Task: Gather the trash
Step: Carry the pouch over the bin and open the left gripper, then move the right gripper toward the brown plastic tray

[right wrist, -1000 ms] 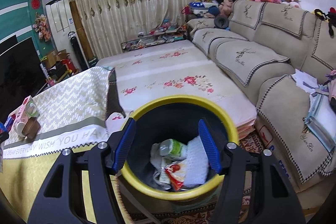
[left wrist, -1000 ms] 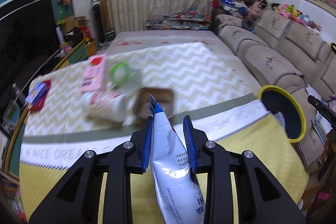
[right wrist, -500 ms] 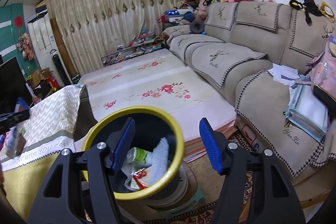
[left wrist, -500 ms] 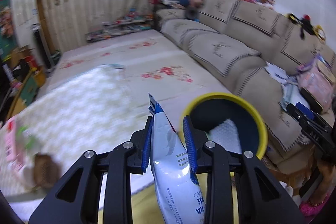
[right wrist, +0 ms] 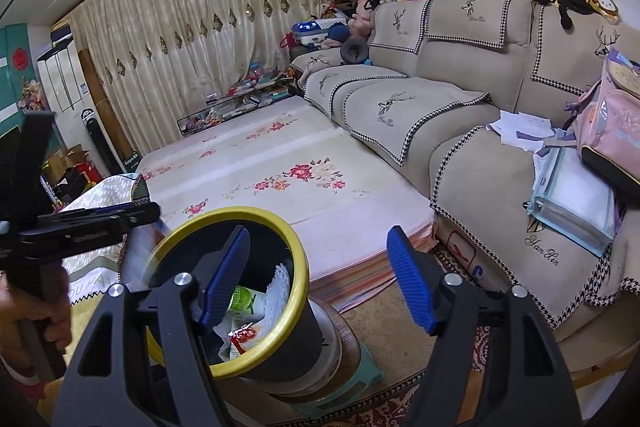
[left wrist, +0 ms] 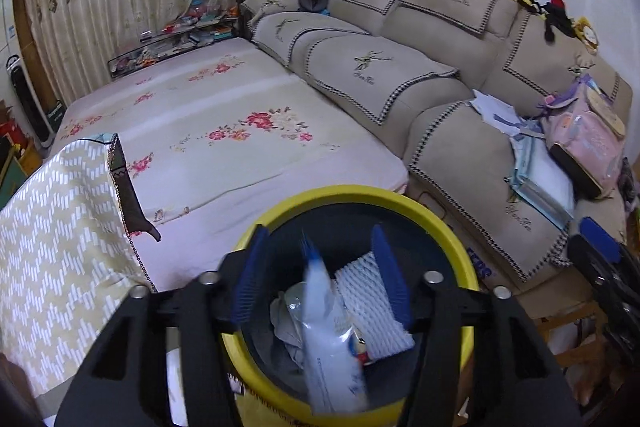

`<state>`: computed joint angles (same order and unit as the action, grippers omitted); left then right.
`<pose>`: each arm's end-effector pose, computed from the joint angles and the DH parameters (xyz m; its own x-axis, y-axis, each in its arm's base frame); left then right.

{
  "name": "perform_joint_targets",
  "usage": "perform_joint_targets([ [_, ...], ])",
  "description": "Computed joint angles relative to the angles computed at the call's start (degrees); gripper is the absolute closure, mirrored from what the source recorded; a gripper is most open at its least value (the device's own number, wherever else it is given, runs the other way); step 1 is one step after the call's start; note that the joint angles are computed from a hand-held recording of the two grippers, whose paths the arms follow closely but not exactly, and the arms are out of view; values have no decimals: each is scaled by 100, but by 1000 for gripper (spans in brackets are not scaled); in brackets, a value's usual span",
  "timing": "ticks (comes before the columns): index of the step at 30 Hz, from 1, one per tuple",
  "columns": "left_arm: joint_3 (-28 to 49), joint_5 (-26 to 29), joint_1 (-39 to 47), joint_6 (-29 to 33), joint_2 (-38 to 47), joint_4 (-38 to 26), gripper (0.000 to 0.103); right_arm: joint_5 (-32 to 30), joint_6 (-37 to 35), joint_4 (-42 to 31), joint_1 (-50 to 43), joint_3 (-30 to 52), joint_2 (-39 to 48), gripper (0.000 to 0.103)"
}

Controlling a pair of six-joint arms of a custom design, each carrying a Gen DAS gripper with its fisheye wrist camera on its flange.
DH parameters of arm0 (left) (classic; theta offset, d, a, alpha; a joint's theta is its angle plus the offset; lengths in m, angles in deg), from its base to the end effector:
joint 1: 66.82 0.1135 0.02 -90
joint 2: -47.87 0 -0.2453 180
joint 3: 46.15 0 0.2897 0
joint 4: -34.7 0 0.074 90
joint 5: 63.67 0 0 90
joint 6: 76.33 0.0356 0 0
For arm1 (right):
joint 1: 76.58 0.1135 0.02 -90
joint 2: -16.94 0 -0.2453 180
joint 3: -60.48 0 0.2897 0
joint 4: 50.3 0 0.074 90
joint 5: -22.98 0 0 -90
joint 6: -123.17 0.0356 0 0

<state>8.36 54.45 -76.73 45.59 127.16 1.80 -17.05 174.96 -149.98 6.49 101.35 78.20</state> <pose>0.2865 -0.0671 0.1440 -0.4951 0.5599 -0.6644 0.7797 0.6237 -0.0554 0.0421 0.1208 0.1438 -0.3415 0.4875 -0.8036 0.6027 0.7697 0.2108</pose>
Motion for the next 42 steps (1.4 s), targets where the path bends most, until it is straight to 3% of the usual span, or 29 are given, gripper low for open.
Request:
perform_joint_targets([
  [4,27,69,78,-73,135,107,39,31,-43,-3,-14,37,13,36],
  [6,17,392,432,124,-66,-141,38,42,-62,18,-11,74,61,35],
  [11,212,1420,1928,1051,-652,-1018,22,178,-766,505,-282,92,36,35],
  [15,1070,2343,3873,2329,-124,-1975,15,405,-2353,1725,-822,201,83,35],
  [18,1972,2611,4990,2673,797,-2008,13,447,-4040,3176,-1225,361,276,35],
  [20,2551,2645,5495,2568,1417,-1749,13,370,-5194,4257,-1467,632,668,35],
  [23,3571,2449,6031,2067,2476,-1286,12,207,-6377,5393,-1634,1277,1511,35],
  [26,4399,2195,6353,1433,3379,-549,12,-115,-7442,6175,-1783,2152,2416,34],
  [29,5213,1900,6508,872,4231,12,12,-377,-8237,6428,-1924,3221,3304,34],
  [34,6776,1937,6709,670,5501,-453,12,-939,-9004,6245,-2177,4973,4620,34],
  [38,6617,2053,6817,434,5462,-316,6,-1423,-9342,5594,-2426,6768,5885,34],
  [42,7127,1966,6863,117,5788,-653,6,-1594,-9438,4813,-2500,8430,7087,34],
])
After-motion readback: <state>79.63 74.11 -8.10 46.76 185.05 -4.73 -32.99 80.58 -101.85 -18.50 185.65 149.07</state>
